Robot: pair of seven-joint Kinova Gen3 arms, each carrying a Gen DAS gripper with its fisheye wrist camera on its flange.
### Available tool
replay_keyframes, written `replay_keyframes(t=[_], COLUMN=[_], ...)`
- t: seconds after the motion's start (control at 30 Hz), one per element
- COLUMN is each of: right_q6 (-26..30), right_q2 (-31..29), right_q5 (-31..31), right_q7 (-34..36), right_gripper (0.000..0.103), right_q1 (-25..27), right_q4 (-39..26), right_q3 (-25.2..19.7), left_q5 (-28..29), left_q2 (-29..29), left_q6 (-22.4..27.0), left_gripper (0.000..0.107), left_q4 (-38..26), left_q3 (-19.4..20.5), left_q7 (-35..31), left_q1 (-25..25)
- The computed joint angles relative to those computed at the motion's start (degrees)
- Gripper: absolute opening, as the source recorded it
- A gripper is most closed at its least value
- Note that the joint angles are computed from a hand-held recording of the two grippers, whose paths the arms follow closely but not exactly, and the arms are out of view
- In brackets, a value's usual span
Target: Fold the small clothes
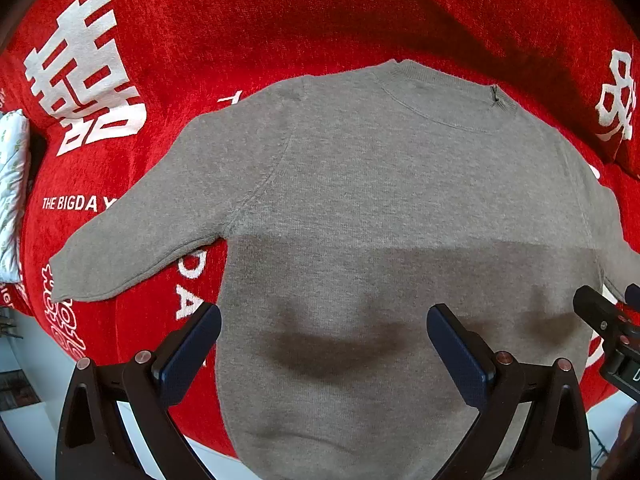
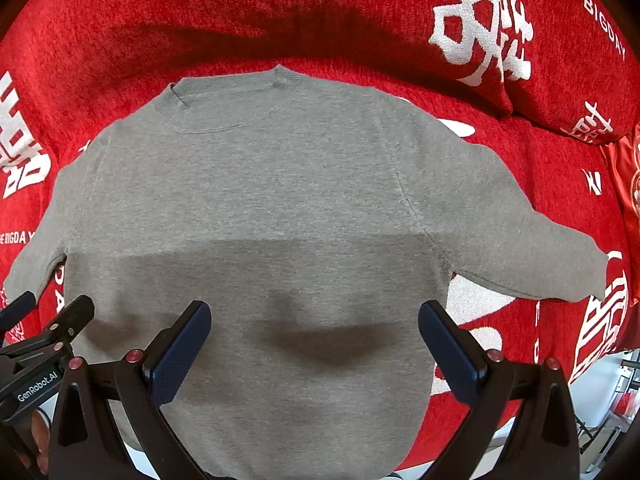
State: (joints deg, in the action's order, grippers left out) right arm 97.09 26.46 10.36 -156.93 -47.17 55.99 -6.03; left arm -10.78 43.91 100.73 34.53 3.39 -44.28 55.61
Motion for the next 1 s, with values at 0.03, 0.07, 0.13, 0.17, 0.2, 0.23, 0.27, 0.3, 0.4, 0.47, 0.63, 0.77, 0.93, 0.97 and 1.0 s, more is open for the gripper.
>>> replay_keyframes(t=[0.03, 0.07, 0.13, 0.17, 0.2, 0.23, 0.27, 0.3, 0.4, 0.47, 0.63, 0.77, 0.93, 0.97, 1.0], right_q6=[-0.05, -0.96, -1.02, -0.92, -0.82, -0.78, -0.74, -0.66, -0.66, -0.62, -0.90, -0.54, 0.51, 0.69, 0.86], right_q2=[-0.01, -0.41, -0.41, -0.25, -0.18, -0.14, -0.15, -0.07, 0.02, 0.09, 0.02, 0.30, 1.05, 1.24, 1.42], right_q5=[0.03, 0.61, 0.91, 0.92, 0.88, 0.91, 0.95, 1.04, 1.13, 1.57, 1.85, 2.16, 1.88, 1.82, 1.84], right_q7=[0.07, -0.15, -0.31, -0.32, -0.34, -0.34, -0.18, -0.24, -0.44, -0.49, -0.53, -0.48, -0.40, -0.38, -0.33], right_gripper=[0.103, 0.103, 0.103, 0.103, 0.103, 0.103, 0.103, 0.103, 0.103, 0.103, 0.103, 0.103, 0.103, 0.103, 0.103], right_q1=[0.05, -0.27, -0.50, -0.49, -0.49, -0.50, -0.44, -0.55, -0.69, -0.89, -0.97, -1.22, -1.32, -1.35, -1.43], right_q4=[0.00, 0.78, 0.85, 0.63, 0.53, 0.47, 0.45, 0.39, 0.24, 0.21, 0.31, -0.10, -1.41, -1.73, -2.03], right_q3=[0.01, 0.07, 0.01, 0.00, -0.01, -0.01, 0.00, 0.02, 0.06, 0.18, 0.17, 0.23, 0.37, 0.42, 0.48], left_q5=[-0.02, 0.00, -0.08, -0.05, 0.04, 0.13, 0.17, 0.17, 0.30, 0.24, 0.15, 0.16, 0.18, 0.19, 0.21], left_q2=[-0.03, 0.02, -0.11, -0.11, -0.14, -0.20, -0.25, -0.05, -0.07, -0.04, 0.04, -0.19, -1.06, -1.22, -1.47], left_q6=[0.02, 0.05, 0.10, 0.08, -0.03, -0.08, -0.14, -0.08, -0.34, -0.36, -0.49, -0.97, -2.18, -2.39, -2.72], left_gripper=[0.103, 0.103, 0.103, 0.103, 0.103, 0.103, 0.103, 0.103, 0.103, 0.103, 0.103, 0.103, 0.103, 0.103, 0.103], left_q4=[0.04, -0.04, 0.10, 0.11, 0.19, 0.30, 0.40, 0.14, 0.31, 0.27, 0.11, 0.53, 2.07, 2.36, 2.83], left_q3=[-0.01, 0.00, -0.03, 0.00, 0.05, 0.08, 0.09, 0.10, 0.13, 0.11, 0.05, 0.06, 0.19, 0.26, 0.32], left_q7=[-0.04, -0.03, -0.13, -0.12, -0.10, -0.07, -0.02, 0.07, 0.23, 0.13, 0.20, 0.32, 0.59, 0.63, 0.66], left_q1=[0.01, 0.00, 0.02, 0.02, -0.04, -0.10, -0.12, -0.09, -0.15, -0.13, 0.01, 0.01, -0.25, -0.32, -0.43])
